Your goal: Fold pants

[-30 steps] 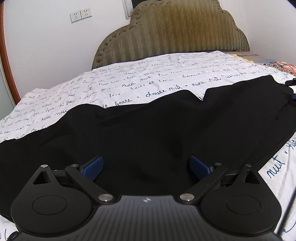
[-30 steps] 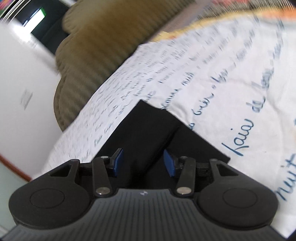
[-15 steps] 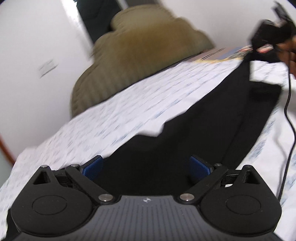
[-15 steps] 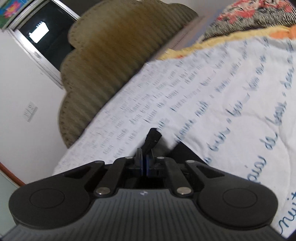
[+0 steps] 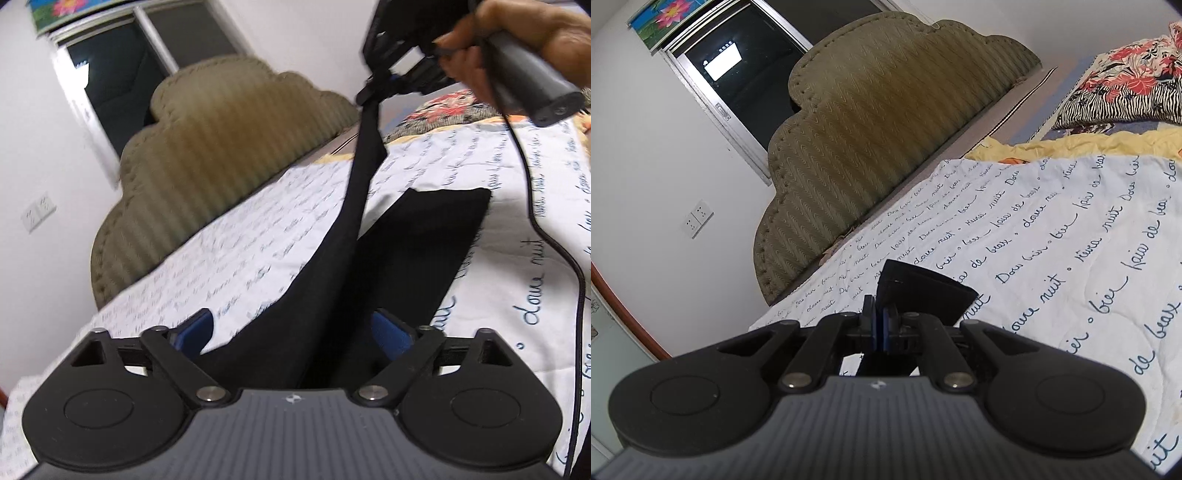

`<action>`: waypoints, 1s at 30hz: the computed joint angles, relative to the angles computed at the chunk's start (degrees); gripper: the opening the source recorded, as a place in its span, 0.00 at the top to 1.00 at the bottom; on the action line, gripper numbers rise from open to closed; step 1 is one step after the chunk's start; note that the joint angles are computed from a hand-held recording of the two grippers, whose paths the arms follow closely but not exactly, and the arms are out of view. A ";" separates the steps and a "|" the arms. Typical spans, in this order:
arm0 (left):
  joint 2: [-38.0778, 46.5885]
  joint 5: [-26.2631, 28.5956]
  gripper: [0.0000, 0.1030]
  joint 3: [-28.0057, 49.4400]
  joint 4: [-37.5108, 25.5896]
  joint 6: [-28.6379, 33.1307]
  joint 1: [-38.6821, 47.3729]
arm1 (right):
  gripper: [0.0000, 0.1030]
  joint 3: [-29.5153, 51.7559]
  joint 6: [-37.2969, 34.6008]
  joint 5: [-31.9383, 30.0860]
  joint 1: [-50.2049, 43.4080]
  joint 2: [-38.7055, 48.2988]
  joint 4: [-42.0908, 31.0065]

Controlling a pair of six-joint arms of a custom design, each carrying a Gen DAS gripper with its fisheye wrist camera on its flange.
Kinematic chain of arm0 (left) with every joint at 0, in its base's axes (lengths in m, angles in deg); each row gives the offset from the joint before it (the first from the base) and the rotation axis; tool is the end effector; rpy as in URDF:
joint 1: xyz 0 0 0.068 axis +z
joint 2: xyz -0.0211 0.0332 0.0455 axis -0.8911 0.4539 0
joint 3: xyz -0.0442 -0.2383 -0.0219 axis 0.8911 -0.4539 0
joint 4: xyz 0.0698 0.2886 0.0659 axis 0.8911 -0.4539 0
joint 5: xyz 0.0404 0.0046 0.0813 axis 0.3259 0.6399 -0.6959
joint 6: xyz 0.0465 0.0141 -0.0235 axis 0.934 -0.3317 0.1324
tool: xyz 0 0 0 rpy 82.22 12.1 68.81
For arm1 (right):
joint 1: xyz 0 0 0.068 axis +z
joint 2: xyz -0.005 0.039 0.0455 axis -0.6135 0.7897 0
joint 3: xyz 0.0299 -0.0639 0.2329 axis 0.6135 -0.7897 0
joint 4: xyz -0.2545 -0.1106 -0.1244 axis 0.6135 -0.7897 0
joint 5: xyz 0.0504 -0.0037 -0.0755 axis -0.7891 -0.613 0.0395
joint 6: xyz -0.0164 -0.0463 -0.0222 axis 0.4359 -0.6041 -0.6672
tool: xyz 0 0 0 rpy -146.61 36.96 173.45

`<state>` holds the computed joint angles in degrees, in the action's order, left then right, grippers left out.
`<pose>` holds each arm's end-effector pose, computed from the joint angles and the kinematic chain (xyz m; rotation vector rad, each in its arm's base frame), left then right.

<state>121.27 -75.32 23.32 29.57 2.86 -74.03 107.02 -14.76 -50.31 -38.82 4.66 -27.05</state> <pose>0.2434 -0.0500 -0.0136 0.8158 1.7909 0.2079 0.3072 -0.0038 0.0790 0.6724 1.7776 0.5284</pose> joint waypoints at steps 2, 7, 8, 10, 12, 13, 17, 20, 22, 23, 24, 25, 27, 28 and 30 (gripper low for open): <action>-1.21 -2.52 0.65 1.70 -5.64 0.92 -1.29 | 0.95 -0.19 -0.37 0.08 -0.04 -0.14 0.08; -3.49 -2.50 0.94 5.60 -17.69 -2.90 -0.48 | 0.95 -1.11 -0.83 0.13 -0.46 0.29 1.13; -3.21 -2.41 0.94 5.29 -16.45 -2.67 -0.44 | 0.95 -1.19 -1.05 0.29 -0.63 0.38 0.97; -3.30 -2.29 0.95 3.86 -13.81 -1.82 -0.68 | 0.95 -1.53 -1.61 0.67 -1.17 0.40 0.83; -3.22 -2.05 0.95 3.74 -13.20 -0.80 -1.01 | 0.95 -2.20 -1.09 -0.44 -2.40 0.71 1.69; -3.20 -2.07 0.95 3.63 -13.29 -0.43 -1.17 | 0.95 -2.64 -1.07 -0.72 -2.82 0.91 2.20; -3.30 -1.90 0.95 3.52 -16.01 0.05 -1.19 | 0.95 -5.41 -0.54 -1.54 -3.97 3.99 5.59; -2.29 -1.68 0.95 3.97 -17.67 0.52 -1.23 | 0.95 -5.96 2.41 -3.72 -5.91 9.90 8.10; -0.82 -2.17 0.95 4.31 -16.49 0.68 -1.42 | 0.95 -4.82 4.44 -5.48 -7.09 13.44 8.79; -0.90 -2.23 0.95 4.49 -16.90 0.34 -1.41 | 0.95 -3.92 4.84 -6.20 -7.33 14.12 8.20; -1.33 -1.96 0.95 4.63 -17.60 -0.36 -1.18 | 0.95 -2.94 4.53 -6.37 -7.11 13.79 6.98; -1.95 -1.44 0.95 4.70 -18.41 -1.13 -0.81 | 0.95 -2.01 3.67 -5.95 -6.57 12.70 5.38; -3.12 -0.58 0.95 4.61 -19.64 -1.96 -0.22 | 0.95 -1.39 2.58 -5.59 -5.23 8.91 4.28; -3.51 -0.29 0.95 4.36 -19.55 -1.97 -0.03 | 0.95 -1.85 1.63 -5.63 -4.63 6.78 5.13; -3.30 -0.10 0.94 3.89 -17.93 -1.35 -0.02 | 0.95 -3.68 -1.60 -3.81 -3.05 1.07 4.47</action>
<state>117.98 -75.42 27.21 11.64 1.51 -74.05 103.34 -16.36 -54.12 -41.87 5.73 -22.58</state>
